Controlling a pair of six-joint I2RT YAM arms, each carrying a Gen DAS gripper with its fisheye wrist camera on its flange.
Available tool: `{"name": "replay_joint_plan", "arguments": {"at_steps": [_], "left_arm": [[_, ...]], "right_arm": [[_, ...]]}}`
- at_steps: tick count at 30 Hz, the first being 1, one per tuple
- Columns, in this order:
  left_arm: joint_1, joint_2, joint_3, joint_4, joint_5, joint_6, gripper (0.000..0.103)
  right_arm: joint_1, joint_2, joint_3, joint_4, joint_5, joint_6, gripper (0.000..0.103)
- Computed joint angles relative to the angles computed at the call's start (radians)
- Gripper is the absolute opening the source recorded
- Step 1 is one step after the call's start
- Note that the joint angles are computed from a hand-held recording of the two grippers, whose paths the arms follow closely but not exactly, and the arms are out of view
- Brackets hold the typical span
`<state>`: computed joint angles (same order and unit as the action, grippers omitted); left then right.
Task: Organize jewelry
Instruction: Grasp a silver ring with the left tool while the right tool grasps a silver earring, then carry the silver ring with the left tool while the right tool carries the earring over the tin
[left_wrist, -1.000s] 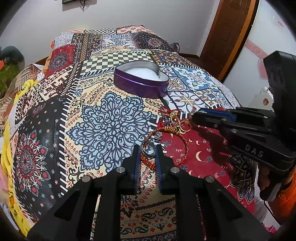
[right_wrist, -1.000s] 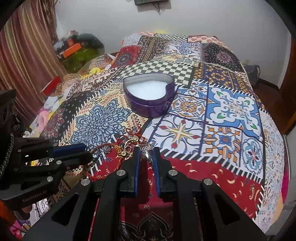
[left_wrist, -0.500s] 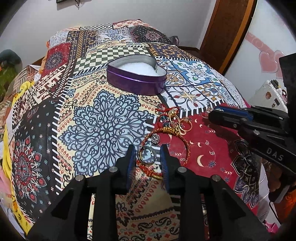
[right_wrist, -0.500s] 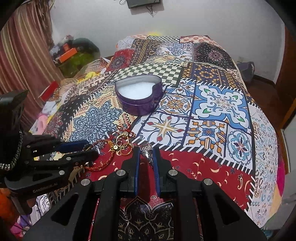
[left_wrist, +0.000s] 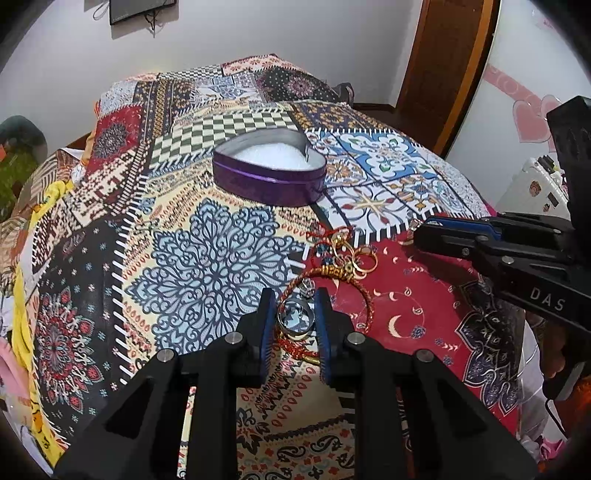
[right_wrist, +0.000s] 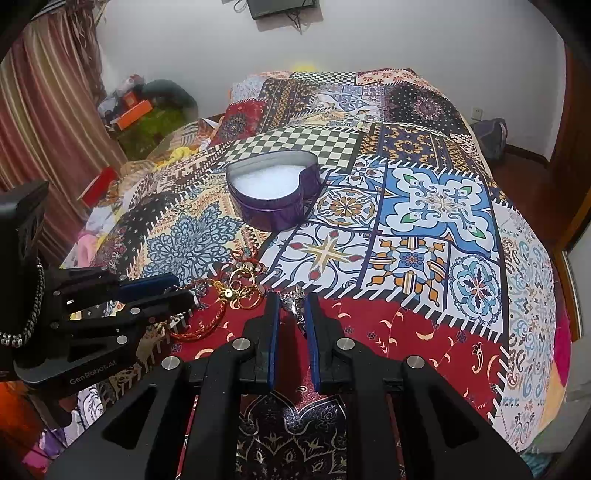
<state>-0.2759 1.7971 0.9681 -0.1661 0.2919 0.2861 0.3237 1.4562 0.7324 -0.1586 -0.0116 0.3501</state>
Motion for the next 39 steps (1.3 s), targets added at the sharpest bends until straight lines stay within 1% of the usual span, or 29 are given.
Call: {"name": "replay_joint_plan", "arguments": {"at_steps": [6,14,19,25,33,39], "left_arm": [[0.005,-0.025,0.011,0.007,0.001,-0.012,0.020],[0.015,-0.043,0.073,0.028,0.012,-0.034,0.020],[0.023,-0.023,0.135,0.052,0.010,-0.062,0.020],[0.025,0.040,0.240,0.038,0.021,-0.075,0.020],[0.018,0.136,0.362,0.027,0.017,-0.086,0.020],[0.022,0.233,0.465,-0.023,0.030,-0.094,0.020]], "right_arm": [[0.002,-0.024,0.011,-0.005,0.011,0.005,0.012],[0.001,-0.028,0.074,-0.012,0.034,-0.014,0.012],[-0.014,-0.007,0.119,-0.006,0.040,-0.036,0.012],[-0.035,0.037,0.173,0.014,0.037,-0.060,0.012],[-0.069,0.125,0.247,0.039,0.007,-0.082,0.012],[-0.075,0.207,0.309,0.038,-0.001,-0.102,0.012]]}}
